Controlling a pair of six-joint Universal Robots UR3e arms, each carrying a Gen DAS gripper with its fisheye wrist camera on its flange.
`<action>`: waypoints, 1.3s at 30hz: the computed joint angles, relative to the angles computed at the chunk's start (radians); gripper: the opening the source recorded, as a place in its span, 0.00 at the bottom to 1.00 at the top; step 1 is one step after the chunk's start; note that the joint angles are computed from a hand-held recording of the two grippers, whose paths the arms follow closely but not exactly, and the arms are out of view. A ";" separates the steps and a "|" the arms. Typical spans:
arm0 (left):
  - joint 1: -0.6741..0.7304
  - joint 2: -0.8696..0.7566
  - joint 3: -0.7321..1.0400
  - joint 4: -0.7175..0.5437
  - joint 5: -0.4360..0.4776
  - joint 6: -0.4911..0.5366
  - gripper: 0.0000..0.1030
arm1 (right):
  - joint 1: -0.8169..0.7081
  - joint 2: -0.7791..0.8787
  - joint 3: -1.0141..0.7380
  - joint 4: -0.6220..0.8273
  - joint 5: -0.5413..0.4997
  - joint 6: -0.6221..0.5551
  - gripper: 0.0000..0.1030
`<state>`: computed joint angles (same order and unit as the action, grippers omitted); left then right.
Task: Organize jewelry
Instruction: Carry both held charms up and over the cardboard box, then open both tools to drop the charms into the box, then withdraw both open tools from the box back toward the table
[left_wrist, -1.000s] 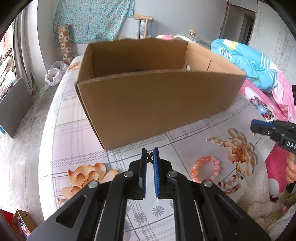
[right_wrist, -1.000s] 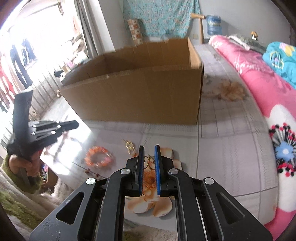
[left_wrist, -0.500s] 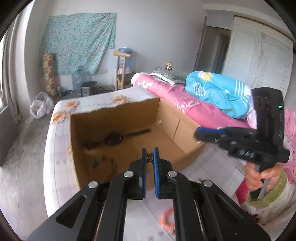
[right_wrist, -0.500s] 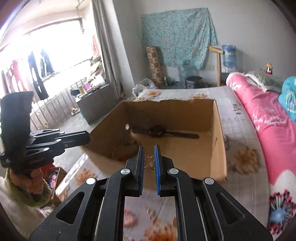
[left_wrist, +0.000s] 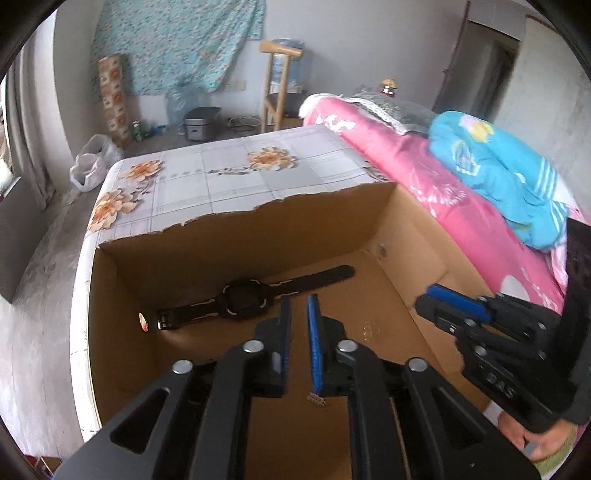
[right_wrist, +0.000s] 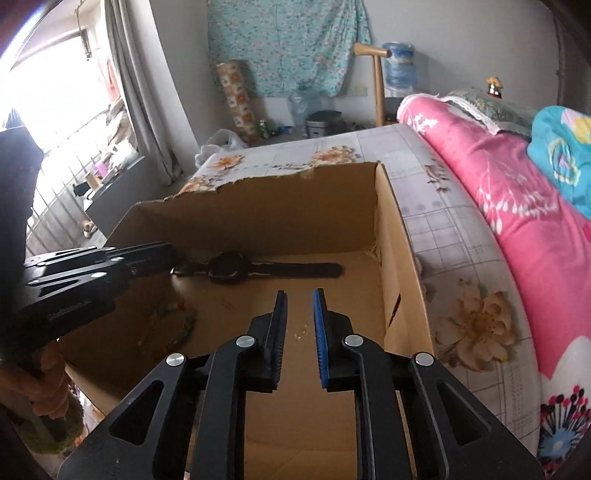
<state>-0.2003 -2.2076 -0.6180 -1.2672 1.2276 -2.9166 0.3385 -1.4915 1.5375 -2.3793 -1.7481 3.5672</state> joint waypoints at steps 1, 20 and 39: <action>-0.003 -0.002 -0.002 0.010 0.006 -0.010 0.19 | 0.003 -0.001 0.001 -0.007 -0.003 0.003 0.21; 0.081 0.392 -0.545 0.311 -0.009 -0.017 0.64 | 0.119 -0.082 0.000 -0.040 -0.131 0.051 0.51; 0.293 0.956 -1.114 0.282 -0.198 0.201 0.92 | 0.310 -0.157 0.013 -0.053 -0.267 0.105 0.86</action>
<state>0.0926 -1.2519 -1.7319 -0.9849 1.0297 -2.7154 0.6486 -1.6489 1.5507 -2.4325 -2.0153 3.6721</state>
